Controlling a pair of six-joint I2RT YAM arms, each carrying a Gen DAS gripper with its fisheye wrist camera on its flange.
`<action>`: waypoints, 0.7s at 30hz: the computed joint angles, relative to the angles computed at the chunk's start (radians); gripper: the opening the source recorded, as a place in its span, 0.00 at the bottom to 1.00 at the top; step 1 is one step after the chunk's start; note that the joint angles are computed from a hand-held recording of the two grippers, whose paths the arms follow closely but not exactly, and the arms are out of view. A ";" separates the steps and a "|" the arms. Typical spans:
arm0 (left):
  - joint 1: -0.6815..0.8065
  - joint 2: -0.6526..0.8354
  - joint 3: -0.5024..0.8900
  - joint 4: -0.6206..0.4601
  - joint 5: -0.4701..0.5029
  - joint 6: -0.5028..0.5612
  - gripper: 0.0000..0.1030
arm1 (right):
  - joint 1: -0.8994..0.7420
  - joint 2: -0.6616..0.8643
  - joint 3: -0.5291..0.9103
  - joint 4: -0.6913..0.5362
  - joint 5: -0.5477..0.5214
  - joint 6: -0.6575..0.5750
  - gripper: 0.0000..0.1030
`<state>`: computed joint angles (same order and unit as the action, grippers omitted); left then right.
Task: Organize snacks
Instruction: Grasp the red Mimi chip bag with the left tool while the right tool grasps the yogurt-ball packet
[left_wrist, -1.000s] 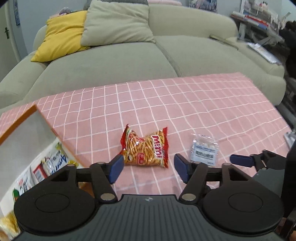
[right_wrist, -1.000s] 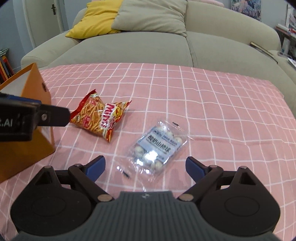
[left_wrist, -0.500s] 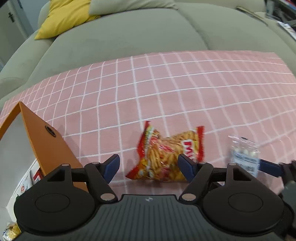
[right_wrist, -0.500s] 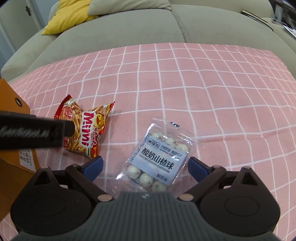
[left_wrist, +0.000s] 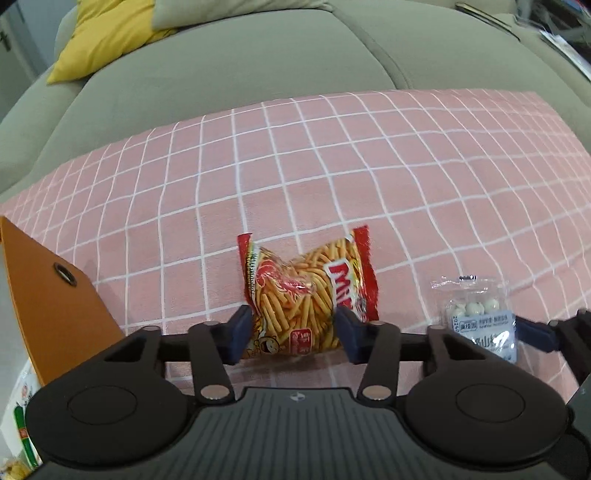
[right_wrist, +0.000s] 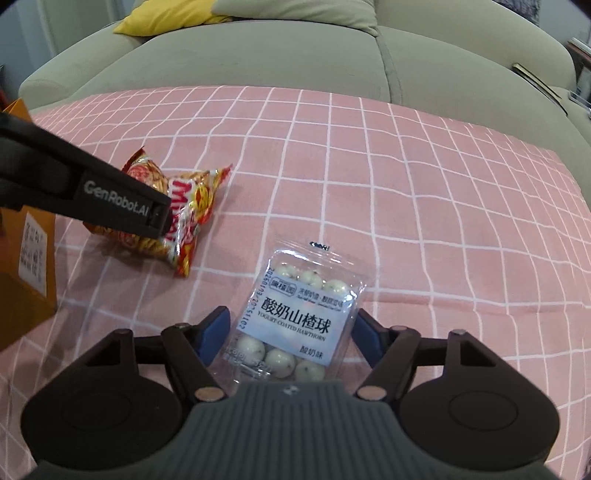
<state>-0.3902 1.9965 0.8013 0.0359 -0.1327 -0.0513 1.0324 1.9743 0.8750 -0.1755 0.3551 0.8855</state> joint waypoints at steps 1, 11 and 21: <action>-0.004 -0.007 -0.012 0.007 0.003 -0.004 0.38 | 0.004 -0.009 -0.014 0.005 -0.003 -0.006 0.65; -0.026 -0.070 -0.171 0.060 0.101 -0.080 0.00 | 0.067 -0.094 -0.141 0.040 -0.008 -0.019 0.63; -0.070 -0.187 -0.285 0.196 0.031 -0.011 0.56 | -0.009 -0.143 -0.173 0.044 -0.030 -0.110 0.63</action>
